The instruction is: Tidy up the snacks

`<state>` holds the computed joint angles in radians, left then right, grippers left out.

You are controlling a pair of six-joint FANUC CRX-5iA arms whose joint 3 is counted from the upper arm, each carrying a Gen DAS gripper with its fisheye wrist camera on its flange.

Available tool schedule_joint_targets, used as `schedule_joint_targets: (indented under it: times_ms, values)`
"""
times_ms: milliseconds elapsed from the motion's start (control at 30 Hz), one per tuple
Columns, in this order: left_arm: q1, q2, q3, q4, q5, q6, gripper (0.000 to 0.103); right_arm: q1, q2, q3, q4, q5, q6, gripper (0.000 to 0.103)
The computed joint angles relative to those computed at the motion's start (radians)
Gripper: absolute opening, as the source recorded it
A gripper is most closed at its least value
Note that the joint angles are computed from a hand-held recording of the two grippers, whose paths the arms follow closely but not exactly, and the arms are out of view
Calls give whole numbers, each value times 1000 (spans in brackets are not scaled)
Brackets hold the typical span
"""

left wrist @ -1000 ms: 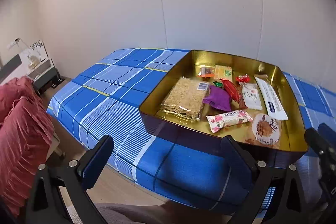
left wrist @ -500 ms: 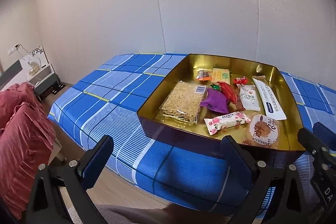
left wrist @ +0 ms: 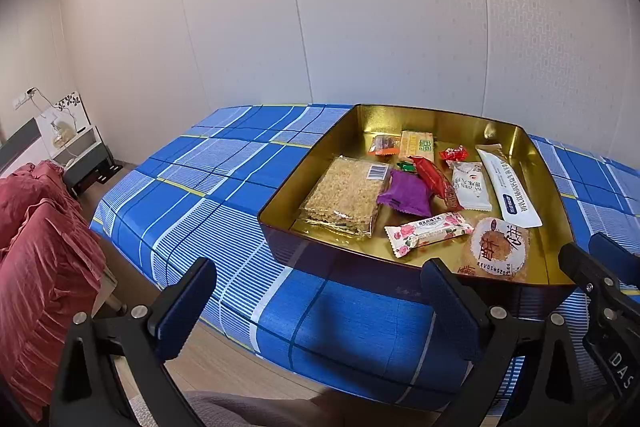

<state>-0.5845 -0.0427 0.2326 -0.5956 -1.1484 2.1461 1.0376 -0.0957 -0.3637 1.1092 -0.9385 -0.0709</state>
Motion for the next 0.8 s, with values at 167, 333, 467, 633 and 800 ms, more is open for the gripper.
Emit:
schedule_joint_targets:
  times_ms: [167, 333, 467, 633, 800]
  values:
    - [1, 0, -1, 3, 2, 2, 103, -2, -1, 0, -3, 1, -2, 41]
    - [-1, 1, 0, 3, 4, -2, 103, -3, 1, 2, -6, 0, -3, 41]
    - [-3, 3, 1, 1, 2, -3, 103, -2, 0, 0, -4, 1, -3, 41]
    - [-2, 3, 1, 3, 3, -4, 103, -2, 1, -1, 1, 3, -5, 41]
    - [-4, 5, 2, 2, 4, -2, 103, -3, 0, -1, -3, 5, -4, 41]
